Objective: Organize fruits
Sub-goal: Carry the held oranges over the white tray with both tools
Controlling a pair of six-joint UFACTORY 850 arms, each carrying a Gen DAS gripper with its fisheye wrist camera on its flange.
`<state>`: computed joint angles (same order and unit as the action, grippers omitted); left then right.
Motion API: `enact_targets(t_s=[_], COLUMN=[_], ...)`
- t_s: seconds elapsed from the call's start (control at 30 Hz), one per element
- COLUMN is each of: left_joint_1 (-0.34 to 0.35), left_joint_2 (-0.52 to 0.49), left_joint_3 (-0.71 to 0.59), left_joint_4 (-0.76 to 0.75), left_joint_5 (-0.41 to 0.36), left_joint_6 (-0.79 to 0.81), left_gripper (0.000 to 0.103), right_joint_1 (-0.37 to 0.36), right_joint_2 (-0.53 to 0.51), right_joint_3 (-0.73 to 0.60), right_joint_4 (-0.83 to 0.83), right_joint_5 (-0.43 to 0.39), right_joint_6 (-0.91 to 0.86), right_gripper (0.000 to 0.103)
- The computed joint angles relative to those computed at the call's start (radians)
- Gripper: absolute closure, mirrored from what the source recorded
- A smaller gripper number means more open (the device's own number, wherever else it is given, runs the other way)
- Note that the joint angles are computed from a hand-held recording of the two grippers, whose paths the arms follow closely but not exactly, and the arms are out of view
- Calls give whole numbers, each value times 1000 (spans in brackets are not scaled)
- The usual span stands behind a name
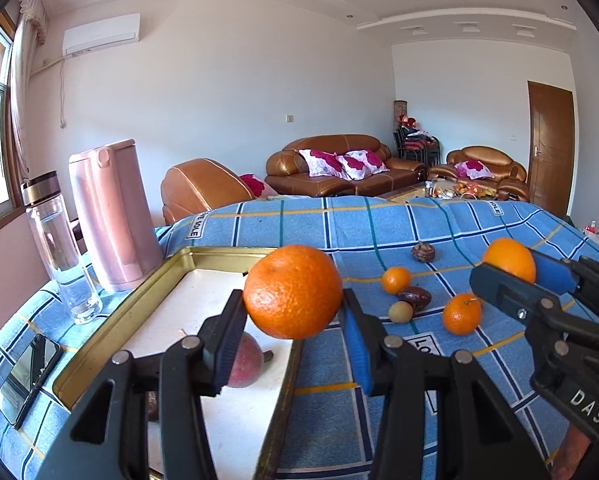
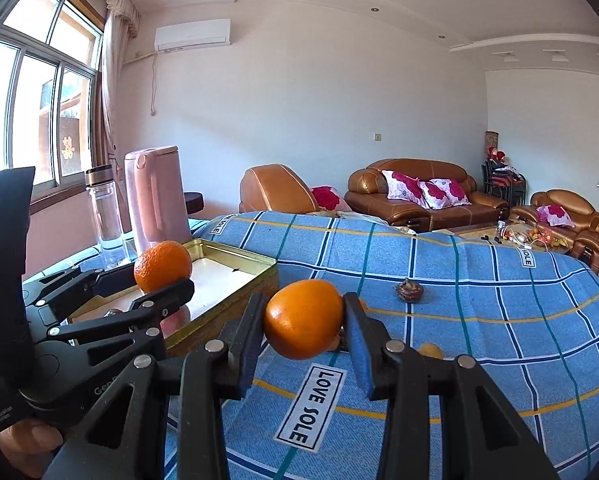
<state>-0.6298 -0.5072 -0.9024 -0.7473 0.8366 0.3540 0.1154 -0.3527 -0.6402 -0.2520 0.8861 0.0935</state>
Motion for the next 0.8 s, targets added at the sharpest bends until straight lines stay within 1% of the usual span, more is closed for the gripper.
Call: enact_targets(t_s=[0.13,0.3,0.8], left_joint_1=[14,21,62], left_joint_2=[20,43,89], left_joint_3=[23,53,104], left_joint_4=[-4,-18,-41], left_joint_5=[6,39,55], left_joint_6=[-3,15,13], left_gripper=[55,55,55], right_joint_1=[13,29,94], right_joint_2=[6,14,20], right_joint_3=[-2,-3,-17], right_joint_4=[-18,-26,-50], right_joint_5=[-8,-14,-24], right_joint_6=[13,21,23], right_gripper=[62,62,62])
